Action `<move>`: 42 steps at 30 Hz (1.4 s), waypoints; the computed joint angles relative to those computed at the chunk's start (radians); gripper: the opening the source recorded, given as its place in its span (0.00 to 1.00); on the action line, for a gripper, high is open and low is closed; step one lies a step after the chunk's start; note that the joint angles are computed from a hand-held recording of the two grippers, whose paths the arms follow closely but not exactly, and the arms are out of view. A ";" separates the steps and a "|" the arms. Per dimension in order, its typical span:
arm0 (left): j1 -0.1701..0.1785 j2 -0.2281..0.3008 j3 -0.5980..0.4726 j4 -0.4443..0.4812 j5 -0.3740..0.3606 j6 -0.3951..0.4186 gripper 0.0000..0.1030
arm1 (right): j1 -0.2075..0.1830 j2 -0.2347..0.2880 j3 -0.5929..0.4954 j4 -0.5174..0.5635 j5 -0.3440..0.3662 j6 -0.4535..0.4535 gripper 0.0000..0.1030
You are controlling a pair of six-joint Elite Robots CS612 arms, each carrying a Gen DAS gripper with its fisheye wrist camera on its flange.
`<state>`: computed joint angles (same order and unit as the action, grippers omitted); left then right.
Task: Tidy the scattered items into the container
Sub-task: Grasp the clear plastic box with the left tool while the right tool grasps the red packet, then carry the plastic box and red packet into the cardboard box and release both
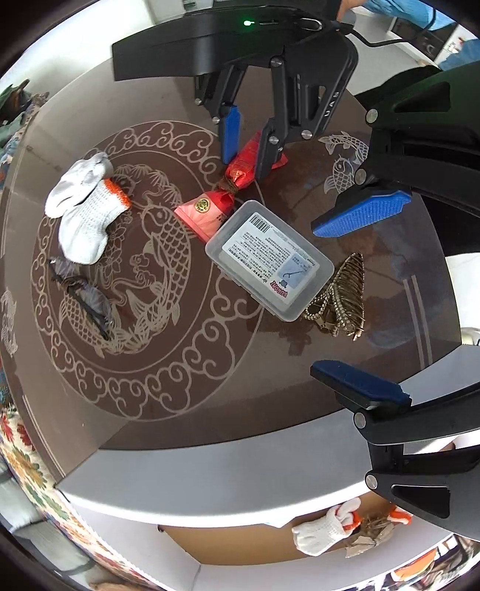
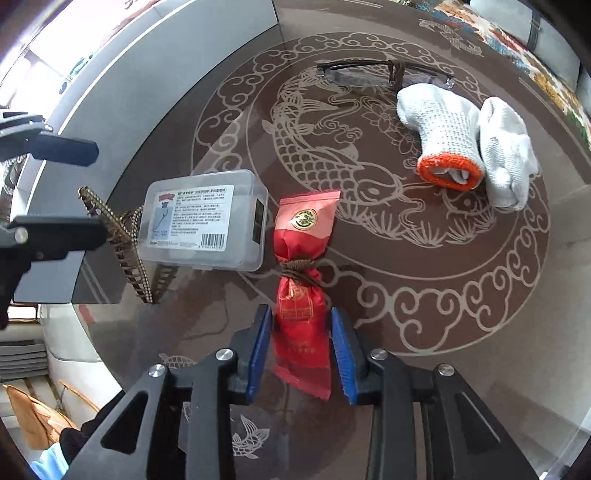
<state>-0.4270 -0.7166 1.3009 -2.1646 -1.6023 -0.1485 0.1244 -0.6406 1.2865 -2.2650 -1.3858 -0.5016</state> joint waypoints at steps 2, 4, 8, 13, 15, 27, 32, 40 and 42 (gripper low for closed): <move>-0.003 0.007 -0.008 0.011 0.005 0.025 0.66 | -0.002 0.005 -0.002 0.005 0.010 -0.006 0.33; -0.007 0.017 -0.021 0.023 0.006 0.063 0.66 | -0.007 0.007 0.000 0.008 0.015 -0.003 0.31; -0.017 0.039 -0.049 0.037 0.009 0.145 0.66 | -0.026 -0.003 0.025 -0.031 0.029 0.028 0.21; -0.031 0.072 -0.084 0.051 0.030 0.238 0.66 | -0.059 -0.020 0.048 -0.034 0.049 0.045 0.20; -0.034 0.088 -0.102 0.064 0.036 0.257 0.66 | -0.070 -0.027 0.054 -0.029 0.057 0.048 0.20; -0.021 0.130 -0.145 0.089 0.018 0.196 0.65 | -0.087 -0.044 0.042 -0.027 0.092 0.068 0.20; -0.003 0.120 -0.147 0.066 -0.010 0.086 0.65 | -0.088 -0.059 0.051 -0.041 0.086 0.078 0.20; 0.016 0.066 -0.106 -0.010 -0.068 -0.009 0.65 | -0.063 -0.066 0.037 -0.050 0.078 0.108 0.20; 0.016 0.050 -0.091 -0.018 -0.061 -0.019 0.65 | -0.055 -0.066 0.031 -0.056 0.073 0.110 0.20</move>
